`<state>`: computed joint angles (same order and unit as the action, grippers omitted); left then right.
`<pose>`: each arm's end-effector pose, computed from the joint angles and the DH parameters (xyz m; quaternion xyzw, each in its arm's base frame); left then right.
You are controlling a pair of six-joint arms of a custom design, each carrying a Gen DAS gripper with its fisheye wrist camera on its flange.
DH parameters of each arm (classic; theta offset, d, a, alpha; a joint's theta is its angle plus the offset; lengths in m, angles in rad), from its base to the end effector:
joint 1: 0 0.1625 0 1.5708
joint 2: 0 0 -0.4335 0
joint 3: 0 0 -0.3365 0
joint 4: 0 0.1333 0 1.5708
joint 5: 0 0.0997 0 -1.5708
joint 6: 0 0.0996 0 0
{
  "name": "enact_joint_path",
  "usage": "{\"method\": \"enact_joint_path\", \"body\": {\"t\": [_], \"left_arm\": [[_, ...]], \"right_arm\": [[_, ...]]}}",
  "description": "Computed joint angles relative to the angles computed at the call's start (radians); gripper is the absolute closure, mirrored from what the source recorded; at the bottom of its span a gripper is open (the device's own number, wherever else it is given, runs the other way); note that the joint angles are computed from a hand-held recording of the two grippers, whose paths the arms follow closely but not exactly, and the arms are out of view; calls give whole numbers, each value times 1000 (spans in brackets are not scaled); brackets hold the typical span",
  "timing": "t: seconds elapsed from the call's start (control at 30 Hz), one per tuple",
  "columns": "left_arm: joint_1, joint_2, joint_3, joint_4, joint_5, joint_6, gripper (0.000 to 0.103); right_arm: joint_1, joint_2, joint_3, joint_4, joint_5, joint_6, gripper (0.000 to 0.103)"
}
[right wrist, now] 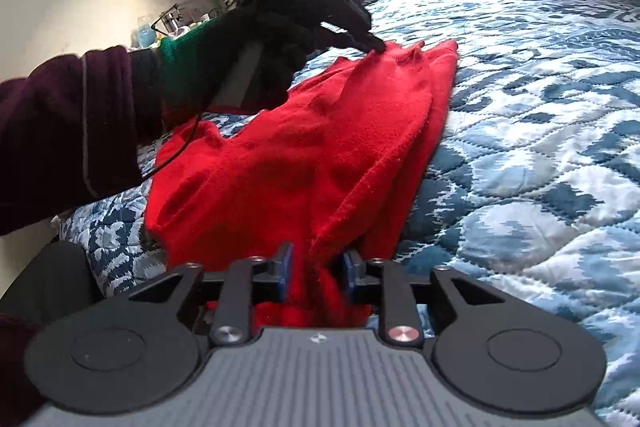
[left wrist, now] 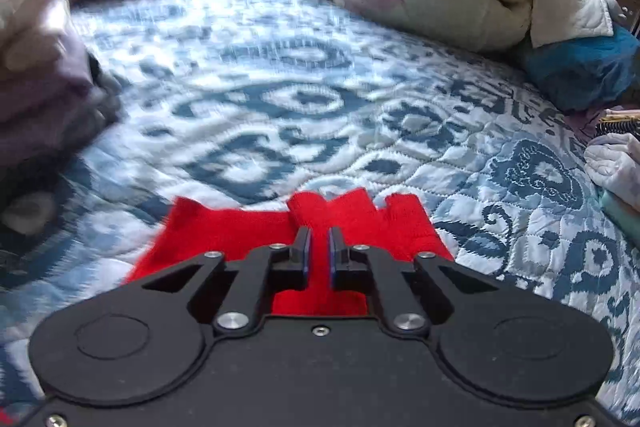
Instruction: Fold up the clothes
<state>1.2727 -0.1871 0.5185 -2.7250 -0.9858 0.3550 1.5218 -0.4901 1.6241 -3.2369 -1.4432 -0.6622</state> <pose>-0.0764 -0.8896 0.1503 0.1723 0.8682 -0.3752 0.2751 0.1134 -0.6672 0.0271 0.3066 -0.9129 0.2674 0.0337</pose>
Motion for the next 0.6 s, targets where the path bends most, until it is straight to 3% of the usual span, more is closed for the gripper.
{"method": "enact_joint_path", "body": {"t": [0.07,0.17,0.33,0.47,0.53,0.6], "left_arm": [[-10,-80,170,-89,3,8,89],[-18,-185,383,-176,-22,-1,69],[-19,-217,429,-150,-47,-79,68],[-32,-196,387,-109,-54,-103,68],[-37,-190,376,-90,-57,-118,68],[-36,-191,379,-80,-68,-132,68]], "right_arm": [[3,-7,17,-20,-7,-16,59],[8,-15,45,-67,-21,-41,54],[20,18,31,-194,-48,22,55],[34,65,-27,-267,-91,74,66],[36,74,-47,-240,-102,68,87],[34,75,-56,-206,-99,62,92]]}}
